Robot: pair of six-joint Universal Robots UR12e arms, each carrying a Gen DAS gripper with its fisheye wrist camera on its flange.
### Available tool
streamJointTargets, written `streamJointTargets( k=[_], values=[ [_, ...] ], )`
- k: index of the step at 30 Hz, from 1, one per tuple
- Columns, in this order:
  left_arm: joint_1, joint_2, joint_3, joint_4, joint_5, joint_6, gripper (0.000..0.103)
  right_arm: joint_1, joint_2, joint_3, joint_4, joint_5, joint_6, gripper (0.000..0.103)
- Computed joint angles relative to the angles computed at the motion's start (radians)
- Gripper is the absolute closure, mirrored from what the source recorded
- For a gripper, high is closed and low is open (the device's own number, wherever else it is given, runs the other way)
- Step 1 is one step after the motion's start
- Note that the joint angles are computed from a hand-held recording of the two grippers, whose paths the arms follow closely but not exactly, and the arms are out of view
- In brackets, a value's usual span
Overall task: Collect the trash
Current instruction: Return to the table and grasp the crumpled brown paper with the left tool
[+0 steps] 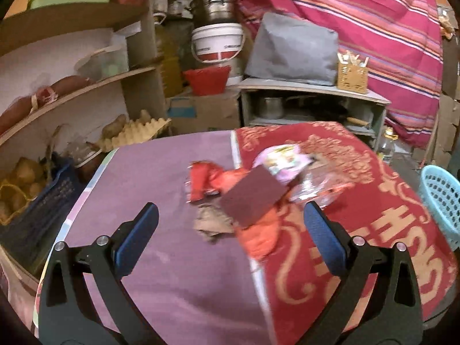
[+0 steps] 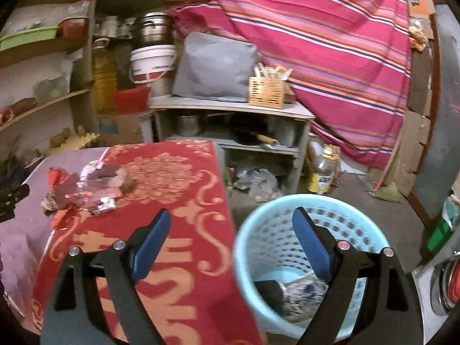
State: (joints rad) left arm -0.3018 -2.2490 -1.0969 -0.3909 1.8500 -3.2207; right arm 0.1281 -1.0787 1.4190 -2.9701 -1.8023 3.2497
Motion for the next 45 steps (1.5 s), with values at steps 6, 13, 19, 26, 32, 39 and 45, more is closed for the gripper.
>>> streamJointTargets(
  k=[6, 13, 19, 26, 32, 39, 45],
  values=[
    [0.031, -0.002, -0.008, -0.033, -0.019, -0.028, 0.006, 0.035, 0.057, -0.081, 0.035, 0.026, -0.005, 0.018],
    [0.057, -0.036, 0.034, -0.094, -0.070, -0.034, 0.006, 0.065, 0.123, -0.172, 0.061, 0.054, -0.004, 0.018],
    [0.071, -0.068, 0.078, -0.168, -0.128, -0.045, 0.018, 0.081, 0.160, -0.224, 0.117, 0.054, -0.024, 0.018],
    [0.095, -0.092, 0.126, -0.250, -0.272, -0.070, 0.038, 0.087, 0.176, -0.252, 0.141, 0.039, -0.033, 0.018],
    [0.092, -0.094, 0.128, -0.255, -0.285, -0.057, 0.054, 0.098, 0.187, -0.271, 0.159, 0.036, -0.073, 0.018],
    [0.083, -0.055, 0.058, -0.168, -0.183, -0.050, 0.055, 0.113, 0.194, -0.285, 0.196, 0.062, -0.122, 0.018],
    [0.090, -0.032, 0.017, -0.075, -0.149, -0.083, 0.055, 0.122, 0.234, -0.348, 0.271, 0.091, -0.078, 0.017]
  ],
)
